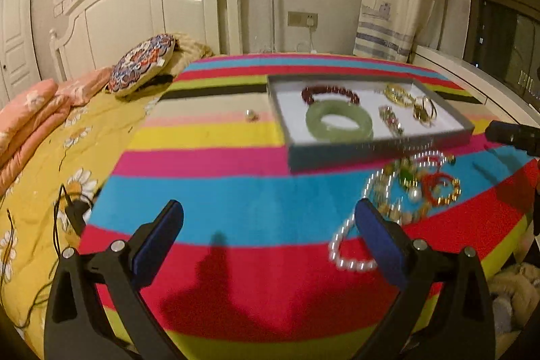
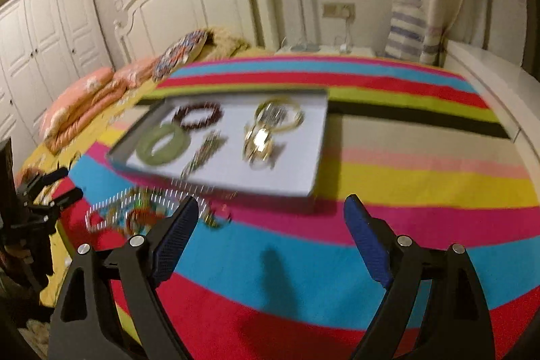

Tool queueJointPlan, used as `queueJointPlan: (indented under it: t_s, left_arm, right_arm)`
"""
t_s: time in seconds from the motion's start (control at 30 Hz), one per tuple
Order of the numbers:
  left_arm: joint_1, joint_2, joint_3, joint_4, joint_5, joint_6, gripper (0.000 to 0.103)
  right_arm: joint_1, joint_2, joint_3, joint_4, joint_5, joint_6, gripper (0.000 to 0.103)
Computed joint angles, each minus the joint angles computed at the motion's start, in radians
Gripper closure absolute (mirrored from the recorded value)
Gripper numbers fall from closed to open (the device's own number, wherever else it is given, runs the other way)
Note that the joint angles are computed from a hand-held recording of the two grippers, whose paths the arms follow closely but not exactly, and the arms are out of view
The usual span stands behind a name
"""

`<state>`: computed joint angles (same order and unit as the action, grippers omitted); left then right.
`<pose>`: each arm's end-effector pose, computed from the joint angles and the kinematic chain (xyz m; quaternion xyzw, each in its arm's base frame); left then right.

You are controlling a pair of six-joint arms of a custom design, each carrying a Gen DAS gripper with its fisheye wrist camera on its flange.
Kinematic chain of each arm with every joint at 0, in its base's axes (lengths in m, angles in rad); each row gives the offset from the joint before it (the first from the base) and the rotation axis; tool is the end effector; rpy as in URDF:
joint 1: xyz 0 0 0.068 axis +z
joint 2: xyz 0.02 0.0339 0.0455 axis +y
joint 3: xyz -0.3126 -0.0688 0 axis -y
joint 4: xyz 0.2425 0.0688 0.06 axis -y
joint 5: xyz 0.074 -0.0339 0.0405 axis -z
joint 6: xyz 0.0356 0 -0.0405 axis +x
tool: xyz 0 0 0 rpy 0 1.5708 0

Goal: Organize jewelry
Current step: 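Move both tools back over the remaining jewelry pile, then grasp the red knotted cord bracelet with the right gripper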

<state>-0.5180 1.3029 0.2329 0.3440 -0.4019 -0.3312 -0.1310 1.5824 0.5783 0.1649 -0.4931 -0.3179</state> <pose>0.1686 -0.0801 0.1602 0.0019 0.8975 0.0004 0.4410 0.2747 -0.0192 0.1753 -0.1714 0.8935 0.1450 0.3889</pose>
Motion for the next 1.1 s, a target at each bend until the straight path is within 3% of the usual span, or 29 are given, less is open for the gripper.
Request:
queueJointPlan:
  t_s: [0.3,0.57,0.63,0.73,0.93,1.1]
  left_arm:
    - [-0.148,0.006,-0.072,0.07,-0.095,-0.025,0.002]
    - [-0.306,0.103,-0.048,0.086,-0.223,0.003,0.002]
    - [-0.322,0.104,-0.049,0.09,-0.228,0.014,0.002]
    - [-0.342,0.104,-0.054,0.103,-0.235,0.025,0.002]
    - [-0.322,0.104,-0.059,0.121,-0.213,0.033,0.002]
    - [-0.343,0.078,-0.062,0.109,-0.218,0.032,0.002]
  right_arm:
    - [0.238,-0.063,-0.118,0.083,0.104,-0.101,0.019]
    - [0.394,-0.053,-0.128,0.083,0.159,-0.176,0.047]
    - [0.403,-0.041,-0.121,0.076,0.159,-0.188,0.06]
    - [0.401,-0.004,-0.083,0.041,0.149,-0.183,0.069]
    - [0.418,0.002,-0.058,-0.004,0.155,-0.204,0.075]
    - [0.475,0.014,-0.016,-0.038,0.238,-0.215,0.075]
